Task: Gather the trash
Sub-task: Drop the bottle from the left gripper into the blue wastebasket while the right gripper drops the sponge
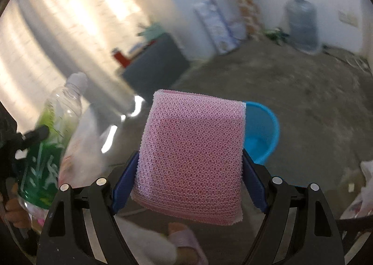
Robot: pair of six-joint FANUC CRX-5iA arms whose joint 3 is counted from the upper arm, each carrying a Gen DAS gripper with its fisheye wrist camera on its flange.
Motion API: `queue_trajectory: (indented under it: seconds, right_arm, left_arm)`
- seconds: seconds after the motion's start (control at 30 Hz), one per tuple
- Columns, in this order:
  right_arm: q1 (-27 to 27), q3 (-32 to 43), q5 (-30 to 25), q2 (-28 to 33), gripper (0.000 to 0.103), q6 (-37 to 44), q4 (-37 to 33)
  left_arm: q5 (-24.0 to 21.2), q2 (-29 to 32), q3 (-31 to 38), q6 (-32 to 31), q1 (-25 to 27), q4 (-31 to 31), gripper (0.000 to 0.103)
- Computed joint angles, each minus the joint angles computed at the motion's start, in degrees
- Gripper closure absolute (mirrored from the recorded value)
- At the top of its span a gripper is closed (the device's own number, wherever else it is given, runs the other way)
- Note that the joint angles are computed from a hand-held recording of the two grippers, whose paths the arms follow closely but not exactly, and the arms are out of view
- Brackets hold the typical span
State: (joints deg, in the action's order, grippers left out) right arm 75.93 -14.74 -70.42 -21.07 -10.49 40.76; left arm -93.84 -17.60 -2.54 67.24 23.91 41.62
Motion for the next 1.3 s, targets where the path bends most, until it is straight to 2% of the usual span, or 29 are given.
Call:
queue_trajectory:
  seconds: [0.03, 0.1, 0.23, 0.3, 0.47, 0.6, 0.7, 0.8, 0.93, 1.3]
  right_arm:
    - [-1.69, 0.09, 0.83, 0.00, 0.025, 0.69, -1.35]
    - [-7.65, -2.54, 6.72, -0.54, 0.025, 2.45, -5.89]
    - [-19.12, -1.75, 13.70, 2.98, 0.025, 12.49, -19.43]
    - [-23.81, -0.88, 15.16, 4.83, 0.025, 17.78, -25.62]
    - [-29.15, 1.88, 15.43, 10.80, 0.024, 26.12, -30.83]
    - [-30.95, 2.36, 14.71, 13.90, 0.021, 28.20, -30.66]
    - [-30.74, 2.59, 13.40, 15.08, 0.020, 29.19, -30.86]
    - [-30.27, 2.69, 12.07, 15.82, 0.020, 30.48, -29.78]
    - [-29.37, 1.64, 11.94, 15.39, 0.019, 30.54, -28.08]
    - [-30.15, 1.81, 12.64, 16.79, 0.019, 32.20, -24.42]
  left_arm:
    - [1.50, 1.43, 0.12, 1.93, -3.19, -1.23, 0.042]
    - [5.20, 6.02, 0.57, 6.31, -11.14, -5.18, 0.042]
    - [8.17, 15.78, 3.08, 13.13, -19.95, -11.58, 0.042]
    - [8.79, 20.71, 5.64, 15.73, -23.31, -13.91, 0.042]
    - [10.08, 28.37, 11.52, 20.26, -27.53, -20.63, 0.042]
    - [11.45, 32.87, 13.73, 19.32, -27.56, -20.82, 0.040]
    - [14.25, 32.85, 12.65, 18.49, -27.85, -20.56, 0.032]
    - [15.12, 32.41, 12.19, 19.47, -27.35, -19.83, 0.032]
    - [17.15, 29.99, 8.93, 17.70, -26.19, -18.28, 0.032]
    - [17.18, 22.97, 4.00, 13.25, -23.42, -15.06, 0.032]
